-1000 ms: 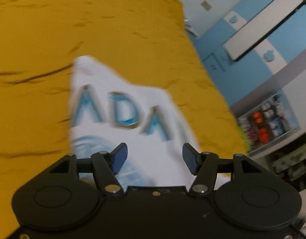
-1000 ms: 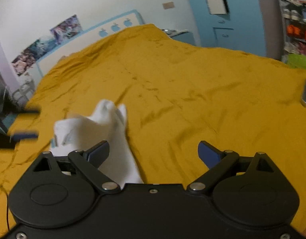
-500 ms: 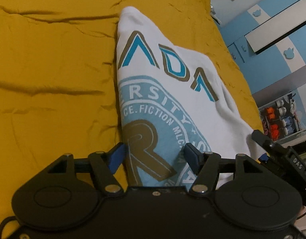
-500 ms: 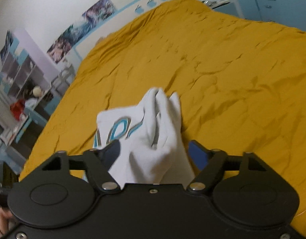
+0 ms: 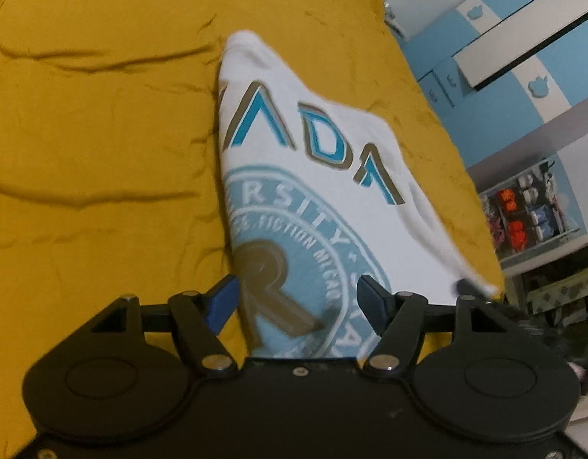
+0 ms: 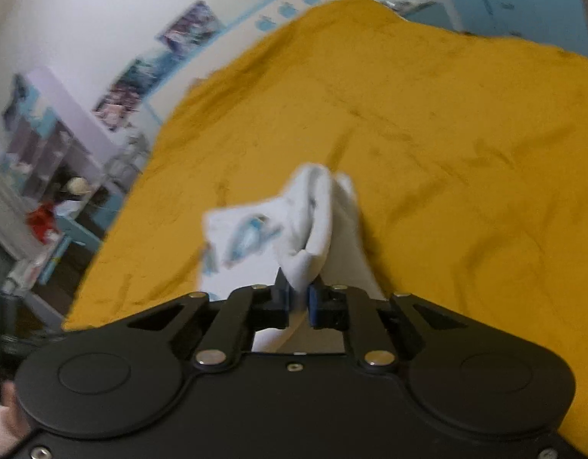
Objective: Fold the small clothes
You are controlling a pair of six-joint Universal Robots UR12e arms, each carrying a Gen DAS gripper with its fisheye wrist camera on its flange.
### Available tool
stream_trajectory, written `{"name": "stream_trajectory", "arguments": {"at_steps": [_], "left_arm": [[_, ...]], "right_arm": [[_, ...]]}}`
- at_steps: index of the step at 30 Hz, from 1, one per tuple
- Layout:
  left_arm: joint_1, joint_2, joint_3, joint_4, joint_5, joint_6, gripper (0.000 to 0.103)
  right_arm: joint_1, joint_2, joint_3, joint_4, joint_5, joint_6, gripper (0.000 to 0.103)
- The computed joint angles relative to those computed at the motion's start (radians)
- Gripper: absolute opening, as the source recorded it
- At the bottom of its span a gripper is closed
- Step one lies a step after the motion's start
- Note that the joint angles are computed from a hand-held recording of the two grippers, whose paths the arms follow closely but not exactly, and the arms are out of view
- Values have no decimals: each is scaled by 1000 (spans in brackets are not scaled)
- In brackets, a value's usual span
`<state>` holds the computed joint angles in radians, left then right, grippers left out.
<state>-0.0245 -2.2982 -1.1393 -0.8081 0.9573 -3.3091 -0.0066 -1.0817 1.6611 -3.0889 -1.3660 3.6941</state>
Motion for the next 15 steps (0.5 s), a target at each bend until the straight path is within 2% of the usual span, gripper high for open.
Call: {"name": "stream_trajectory", "arguments": {"at_steps": [2,4,5,6,7,8,9,11,15], "left_arm": [[-2,2,-12,-14,4,12,69],[-2,2,-16,-46,-2,33,69],[-2,0,-15,-57,3,40,69],[-2,-1,-15,-53,10,43,69],[-2,-1,-18,-33,12,40,69],[0,-3,-20,-3,6,34,69],[3,-7,-18,30,-6,23,69],[6,-22,3,76,-12,-9,72],[2,-83,101,115,29,-57,72]], "right_arm": [[-7,13,19,25,13,44,9],[-12,20,44,-24,25,96,9],[-16,20,53,-55,41,109,11],[-19,16,56,-61,53,104,18],[-21,9,55,-55,53,89,22],[-22,3,54,-53,49,70,31],[-21,-2,49,-60,32,41,47],[-15,-1,29,-96,-17,-21,61],[-24,70,-96,-119,11,-123,62]]}}
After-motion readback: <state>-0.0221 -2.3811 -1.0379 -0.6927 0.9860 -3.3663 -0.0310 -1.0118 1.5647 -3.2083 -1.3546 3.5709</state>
